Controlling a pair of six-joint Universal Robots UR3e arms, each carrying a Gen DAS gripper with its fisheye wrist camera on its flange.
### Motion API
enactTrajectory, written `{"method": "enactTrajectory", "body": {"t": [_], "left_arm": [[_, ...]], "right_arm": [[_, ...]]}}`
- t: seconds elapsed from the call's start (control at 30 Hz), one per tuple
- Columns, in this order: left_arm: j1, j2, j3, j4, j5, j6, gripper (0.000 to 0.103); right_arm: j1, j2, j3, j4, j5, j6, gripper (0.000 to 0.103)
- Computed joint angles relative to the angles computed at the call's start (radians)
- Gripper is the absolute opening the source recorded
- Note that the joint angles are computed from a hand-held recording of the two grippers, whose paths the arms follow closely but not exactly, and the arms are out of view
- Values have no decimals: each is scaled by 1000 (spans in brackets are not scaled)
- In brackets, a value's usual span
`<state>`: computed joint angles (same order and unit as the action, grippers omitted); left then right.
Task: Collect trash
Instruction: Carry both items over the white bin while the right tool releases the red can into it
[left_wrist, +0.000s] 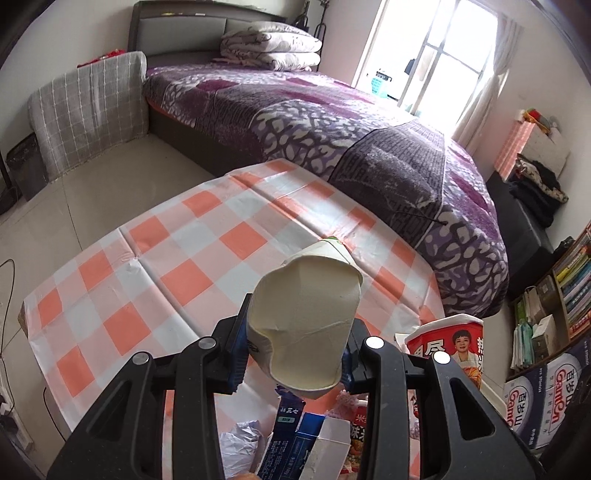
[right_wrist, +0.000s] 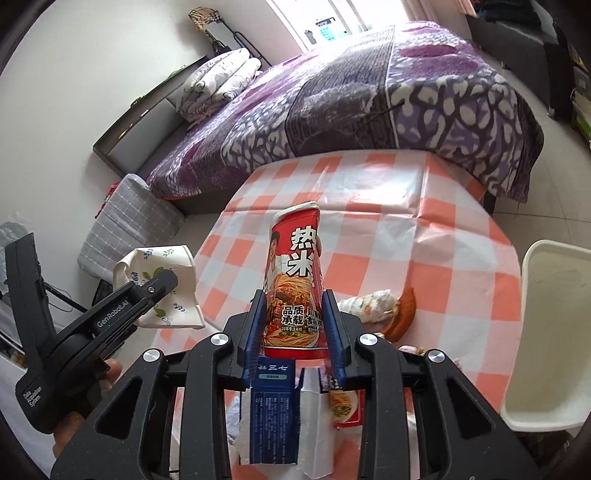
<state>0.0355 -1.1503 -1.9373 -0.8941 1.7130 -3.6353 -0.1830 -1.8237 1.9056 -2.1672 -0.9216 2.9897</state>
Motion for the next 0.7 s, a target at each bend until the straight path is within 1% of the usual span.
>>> {"method": "enactTrajectory", "body": {"t": [0.17, 0.27, 0.43, 0.7], "left_arm": [[-160, -93, 57, 48, 138, -66, 38], [-231, -151, 92, 57, 186, -99, 38], [-315, -236, 145, 67, 225, -134, 38], [-433, -382, 259, 83, 260, -165, 38]], "right_arm": [[-69, -63, 44, -25, -11, -61, 29], [-123, -85, 58, -26, -8, -101, 29], [-214, -119, 76, 1, 7, -157, 29], [-365, -133, 55, 96, 39, -234, 29]]}}
